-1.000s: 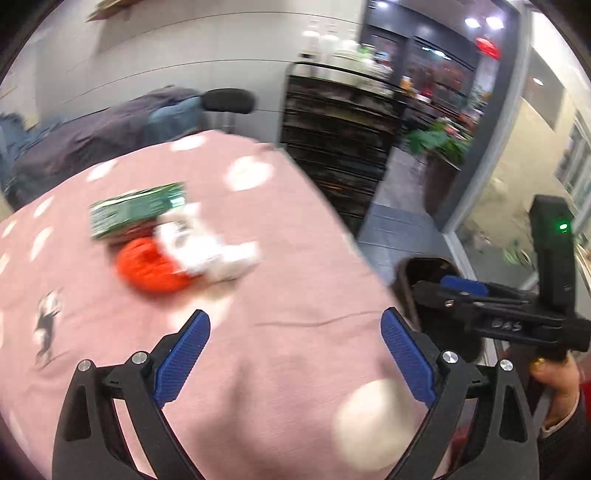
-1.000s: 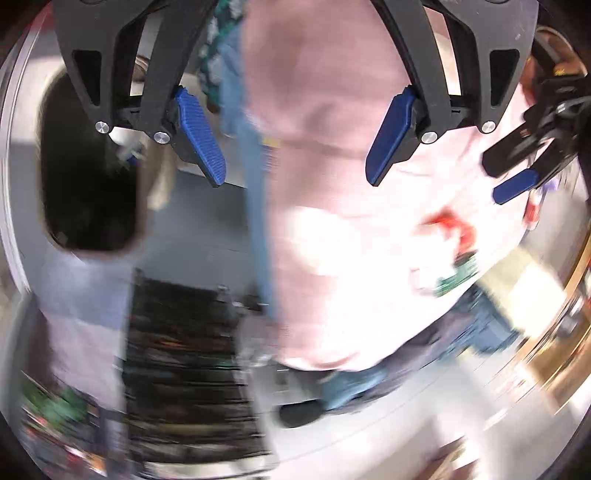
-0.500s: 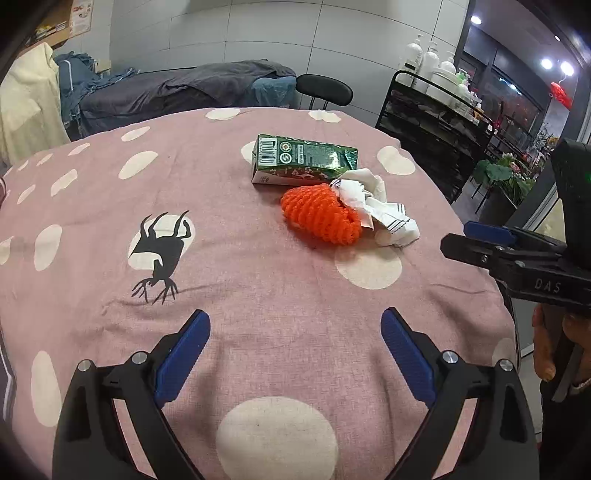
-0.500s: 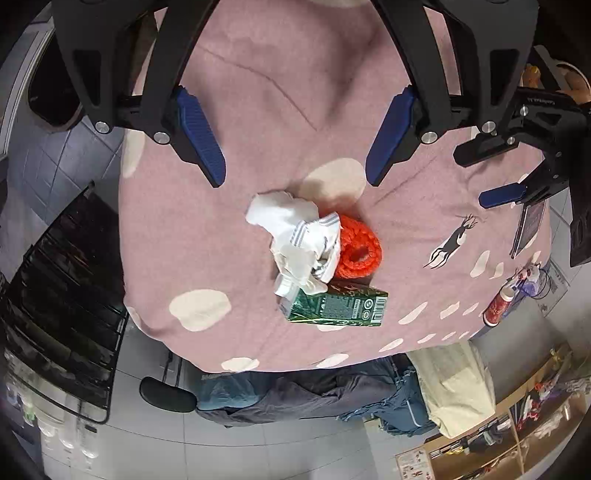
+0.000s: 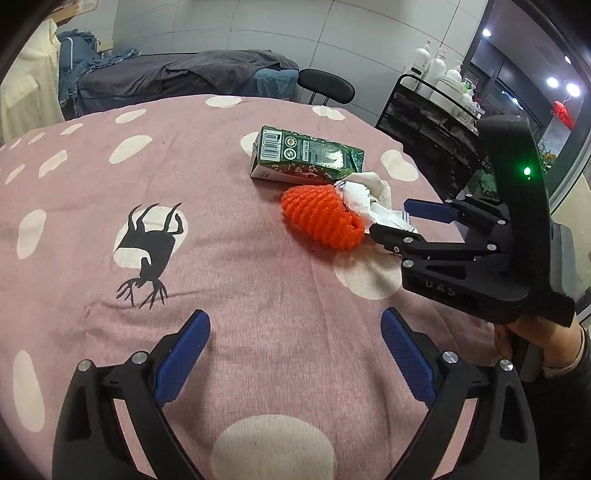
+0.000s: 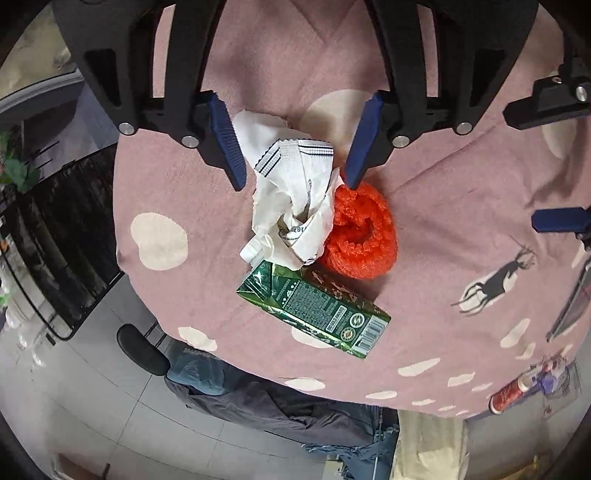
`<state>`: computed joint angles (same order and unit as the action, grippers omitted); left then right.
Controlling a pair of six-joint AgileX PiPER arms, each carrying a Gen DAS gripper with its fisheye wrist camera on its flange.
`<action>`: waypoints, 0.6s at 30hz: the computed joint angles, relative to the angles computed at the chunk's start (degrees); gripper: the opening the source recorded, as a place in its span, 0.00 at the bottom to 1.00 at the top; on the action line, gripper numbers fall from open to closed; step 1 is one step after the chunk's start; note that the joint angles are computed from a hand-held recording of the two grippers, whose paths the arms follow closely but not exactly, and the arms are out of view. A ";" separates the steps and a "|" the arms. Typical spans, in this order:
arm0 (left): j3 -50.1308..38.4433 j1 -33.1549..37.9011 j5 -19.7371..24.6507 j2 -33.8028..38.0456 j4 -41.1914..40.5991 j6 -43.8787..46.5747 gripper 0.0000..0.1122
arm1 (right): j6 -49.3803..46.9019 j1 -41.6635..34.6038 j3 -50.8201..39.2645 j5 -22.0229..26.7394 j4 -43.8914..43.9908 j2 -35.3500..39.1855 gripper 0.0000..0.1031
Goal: Collect trash
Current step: 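Grasp the white wrapper with the right gripper while left gripper grasps the orange mesh net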
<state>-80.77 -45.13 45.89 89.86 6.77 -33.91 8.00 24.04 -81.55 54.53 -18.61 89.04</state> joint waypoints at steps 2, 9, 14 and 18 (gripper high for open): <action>-0.41 0.76 -0.21 0.62 -1.82 1.40 0.82 | -1.79 -1.85 0.58 -0.87 2.73 -0.39 0.28; -4.44 3.10 -0.27 4.75 -6.11 4.60 0.82 | -9.03 -11.68 2.46 -1.67 20.20 -6.08 0.10; -12.28 3.93 1.45 11.23 -7.58 5.76 0.82 | -11.45 -15.34 5.66 -0.82 27.00 -11.38 0.10; -20.04 4.51 3.77 17.22 -7.14 5.08 0.81 | -11.46 -16.69 9.20 -0.97 28.48 -15.46 0.10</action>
<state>-100.81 -40.62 49.66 107.09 -0.38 -28.83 -3.46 7.35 -72.35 53.56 9.87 73.58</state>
